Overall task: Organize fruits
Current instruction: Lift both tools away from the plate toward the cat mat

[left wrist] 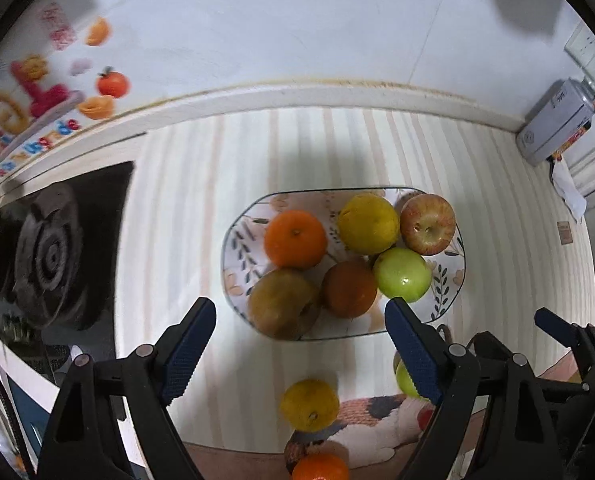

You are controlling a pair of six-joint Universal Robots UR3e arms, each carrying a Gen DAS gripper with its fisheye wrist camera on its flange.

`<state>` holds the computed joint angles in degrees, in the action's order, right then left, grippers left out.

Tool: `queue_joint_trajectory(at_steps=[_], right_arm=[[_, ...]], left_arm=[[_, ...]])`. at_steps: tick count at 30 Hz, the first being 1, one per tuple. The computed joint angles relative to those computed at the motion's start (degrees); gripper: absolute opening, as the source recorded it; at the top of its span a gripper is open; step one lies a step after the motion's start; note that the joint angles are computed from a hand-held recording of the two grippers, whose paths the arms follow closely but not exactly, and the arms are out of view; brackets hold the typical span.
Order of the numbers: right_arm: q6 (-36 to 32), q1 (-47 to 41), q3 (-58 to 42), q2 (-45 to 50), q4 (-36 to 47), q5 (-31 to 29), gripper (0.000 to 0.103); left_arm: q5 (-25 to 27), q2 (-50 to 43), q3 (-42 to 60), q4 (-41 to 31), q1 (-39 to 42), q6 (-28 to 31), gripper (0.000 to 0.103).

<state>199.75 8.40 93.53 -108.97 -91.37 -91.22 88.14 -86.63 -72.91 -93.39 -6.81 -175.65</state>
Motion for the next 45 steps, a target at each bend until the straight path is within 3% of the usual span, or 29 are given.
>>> queue_joint_trajectory(at_steps=[9, 16, 27, 38, 43, 44, 45], right_arm=[[5.37, 9.4, -11.03, -2.46, 9.15, -5.34, 0.095], [12.64, 19.01, -21.29, -1.56, 16.15, -10.4, 0.095], [23.91, 32.46, -36.54, 3.75, 25.17, -17.27, 0.095], [29.01, 36.94, -38.1, 4.1, 26.97, -18.27, 0.095], [26.23, 32.16, -29.82, -0.77, 22.61, -14.28, 0.095], [24.52, 29.45, -25.97, -3.33, 20.72, -12.31, 0.095], [23.3, 27.4, -23.47, -5.08, 19.79, -10.81, 0.095]], left_arm=[[-0.77, 13.12, -5.0, -1.05, 0.99, -1.09, 0.086], [-4.29, 21.67, -3.58, -8.19, 4.14, 0.76, 0.086], [-5.9, 27.38, 2.94, -16.94, 7.41, 4.72, 0.086], [-15.36, 32.27, 9.6, -30.31, 22.63, 17.31, 0.086], [-16.15, 33.41, 6.9, -30.61, 24.34, 18.43, 0.087], [-14.79, 32.87, 4.82, -28.41, 22.19, 16.35, 0.087], [-13.43, 32.26, 3.26, -26.57, 20.0, 14.43, 0.097]])
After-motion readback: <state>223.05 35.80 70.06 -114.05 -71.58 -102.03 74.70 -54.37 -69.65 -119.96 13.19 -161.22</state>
